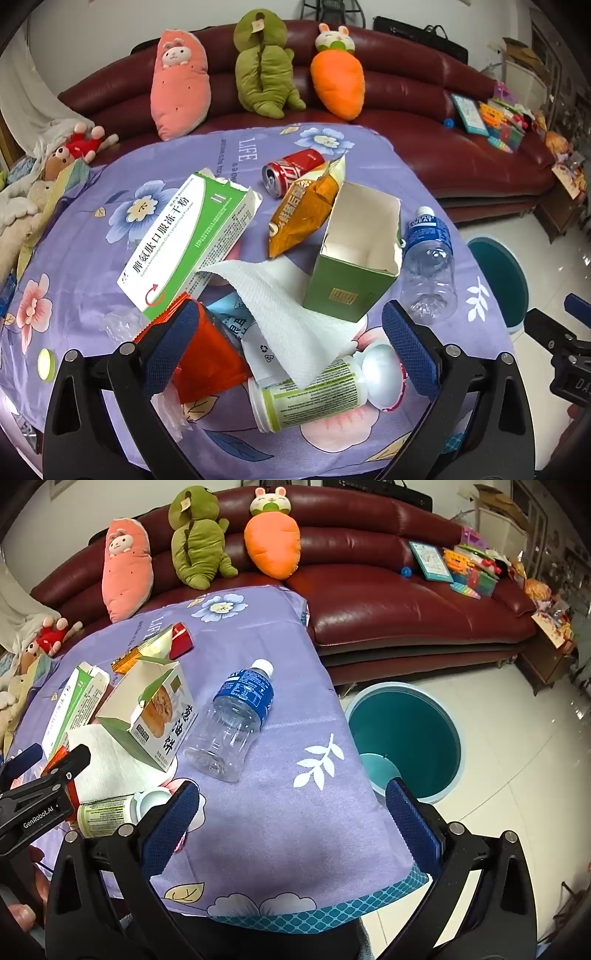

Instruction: Collect trash

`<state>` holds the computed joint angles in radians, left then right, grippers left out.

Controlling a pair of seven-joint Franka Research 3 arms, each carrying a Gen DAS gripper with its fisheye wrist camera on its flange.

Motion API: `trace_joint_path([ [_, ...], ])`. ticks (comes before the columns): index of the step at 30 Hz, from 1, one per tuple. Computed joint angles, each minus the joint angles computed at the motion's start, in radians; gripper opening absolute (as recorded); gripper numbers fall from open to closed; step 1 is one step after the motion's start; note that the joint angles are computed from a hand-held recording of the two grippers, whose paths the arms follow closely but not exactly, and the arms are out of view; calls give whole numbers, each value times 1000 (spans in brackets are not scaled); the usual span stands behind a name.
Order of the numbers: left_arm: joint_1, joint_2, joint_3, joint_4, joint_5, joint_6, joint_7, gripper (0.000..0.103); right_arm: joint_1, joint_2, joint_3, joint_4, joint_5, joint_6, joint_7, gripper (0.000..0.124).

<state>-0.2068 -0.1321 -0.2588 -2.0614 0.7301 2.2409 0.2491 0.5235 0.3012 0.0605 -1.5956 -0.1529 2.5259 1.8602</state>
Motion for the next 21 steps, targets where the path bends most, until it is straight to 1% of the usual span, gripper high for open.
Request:
trace_joint_path([
  [1, -2, 7, -1, 11, -10, -18, 15, 99, -1, -1, 1, -2, 4, -2, 0, 97],
  [3, -3, 9, -1, 14, -6, -19, 9, 99, -5, -10, 2, -16, 13, 1, -1, 97],
  [5, -1, 3, 4, -2, -7, -2, 1, 99, 0, 2, -1, 14, 0, -35, 5, 97],
  [7, 1, 0, 6, -5, -8, 6, -1, 99, 1, 16, -2, 38, -3, -51, 2, 97],
  [10, 4, -1, 7, -14, -8, 25, 2, 99, 0, 11, -5, 28, -3, -33, 8, 97],
  [16, 10, -5, 8, -35, -4, 60, 1, 99, 1, 15, -7, 31, -9, -33, 17, 97],
  [17, 1, -5, 17, -35, -5, 56, -1, 99, 0, 17, -6, 34, -8, -35, 16, 97],
  [18, 9, 12, 6, -1, -20, 36, 16, 99, 0, 19, -6, 37, -5, -38, 14, 97],
  [21, 8, 10, 7, 1, -23, 30, 12, 99, -1, 21, -5, 42, 0, -46, 10, 97],
])
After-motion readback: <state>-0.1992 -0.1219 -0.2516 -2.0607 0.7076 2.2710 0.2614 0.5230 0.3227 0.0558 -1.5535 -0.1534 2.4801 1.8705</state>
